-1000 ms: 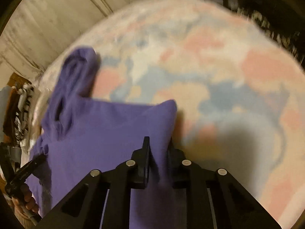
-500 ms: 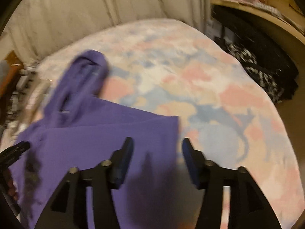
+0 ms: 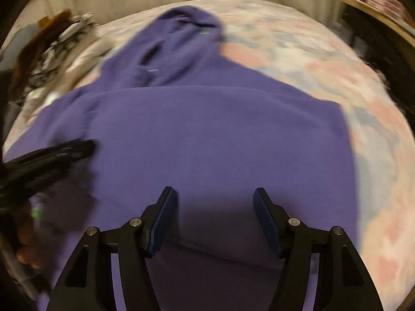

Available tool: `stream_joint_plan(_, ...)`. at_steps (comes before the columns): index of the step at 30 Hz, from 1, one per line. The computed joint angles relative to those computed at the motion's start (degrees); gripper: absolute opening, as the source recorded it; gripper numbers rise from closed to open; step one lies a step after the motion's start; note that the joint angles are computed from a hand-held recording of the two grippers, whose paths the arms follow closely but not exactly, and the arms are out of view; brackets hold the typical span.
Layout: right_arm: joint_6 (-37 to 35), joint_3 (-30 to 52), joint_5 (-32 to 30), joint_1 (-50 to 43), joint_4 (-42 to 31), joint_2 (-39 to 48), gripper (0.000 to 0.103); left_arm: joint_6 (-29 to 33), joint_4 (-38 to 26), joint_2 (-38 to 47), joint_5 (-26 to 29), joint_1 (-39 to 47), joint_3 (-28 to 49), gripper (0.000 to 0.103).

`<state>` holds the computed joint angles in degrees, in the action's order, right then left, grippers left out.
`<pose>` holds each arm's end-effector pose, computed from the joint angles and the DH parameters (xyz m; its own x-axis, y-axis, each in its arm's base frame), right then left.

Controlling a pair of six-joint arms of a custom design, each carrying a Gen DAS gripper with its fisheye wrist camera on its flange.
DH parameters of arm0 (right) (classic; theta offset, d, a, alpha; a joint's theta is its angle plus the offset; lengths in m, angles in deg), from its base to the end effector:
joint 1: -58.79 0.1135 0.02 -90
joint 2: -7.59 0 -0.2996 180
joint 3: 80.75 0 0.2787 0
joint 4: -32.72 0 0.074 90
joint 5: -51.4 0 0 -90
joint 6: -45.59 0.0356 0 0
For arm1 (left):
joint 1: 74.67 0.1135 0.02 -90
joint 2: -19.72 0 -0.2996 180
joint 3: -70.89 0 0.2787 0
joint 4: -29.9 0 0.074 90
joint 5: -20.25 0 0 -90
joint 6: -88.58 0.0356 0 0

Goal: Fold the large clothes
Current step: 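Release the fabric and lift both tools off the folded side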

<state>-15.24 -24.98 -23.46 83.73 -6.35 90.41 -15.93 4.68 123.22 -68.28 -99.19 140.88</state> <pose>0.2529 0.1074 0.1849 -0.8756 0.1117 -0.4699 0.1324 0.9911 -0.0112 0.3446 -0.1582 0.1573 -0.8598 0.1169 -0.4970 0.2185 0.9640 -0.1513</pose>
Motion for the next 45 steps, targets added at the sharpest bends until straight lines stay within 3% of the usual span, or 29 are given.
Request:
stream_joint_plan(2,2.0,-1.5,6.9,-0.8,-5.1,-2.9,0.063,0.0,-0.4,-0.8,0.4,0.0,-0.6,0.03)
stream_joint_plan(6,1.8,-6.5,9.5,-4.1,-7.9,-10.0,0.058,1.8,0.1,-2.5,0.1,0.2,-2.5,0.03)
stream_joint_plan(11,1.3,-10.9,1.5,-11.9,-8.2,-17.8,0.061,1.4,0.9,-3.6,-2.0,-1.2,-3.9,0.03)
stream_joint_plan(15,4.7,-8.8,5.3,-7.4,-11.8,-17.4,0.061,0.3,-1.8,-4.6,-3.0,-1.9,-3.2,0.032)
stream_joint_plan(18,6.8,-7.2,4.7,-6.3,-14.7,-19.4,0.061,-0.6,-3.6,-6.7,-2.7,-2.3,-3.5,0.043)
stream_joint_plan(23,11.5,-3.5,6.7,-0.4,-20.4,-21.0,0.061,-2.1,-5.7,-11.4,-3.9,-3.9,-5.5,0.048)
stream_joint_plan(34,30.4,3.6,12.6,18.6,-35.7,-24.2,0.061,-7.0,-11.7,-24.3,-7.3,-9.6,-12.6,0.05)
stream_joint_plan(41,48.9,5.9,15.1,35.0,-45.9,-24.3,0.061,-9.0,-15.5,-33.4,-6.5,-11.3,-17.8,0.05)
stream_joint_plan(45,63.4,7.0,15.9,47.4,-51.6,-22.6,0.066,-11.0,-20.4,-40.3,-8.6,-14.2,-20.1,0.05)
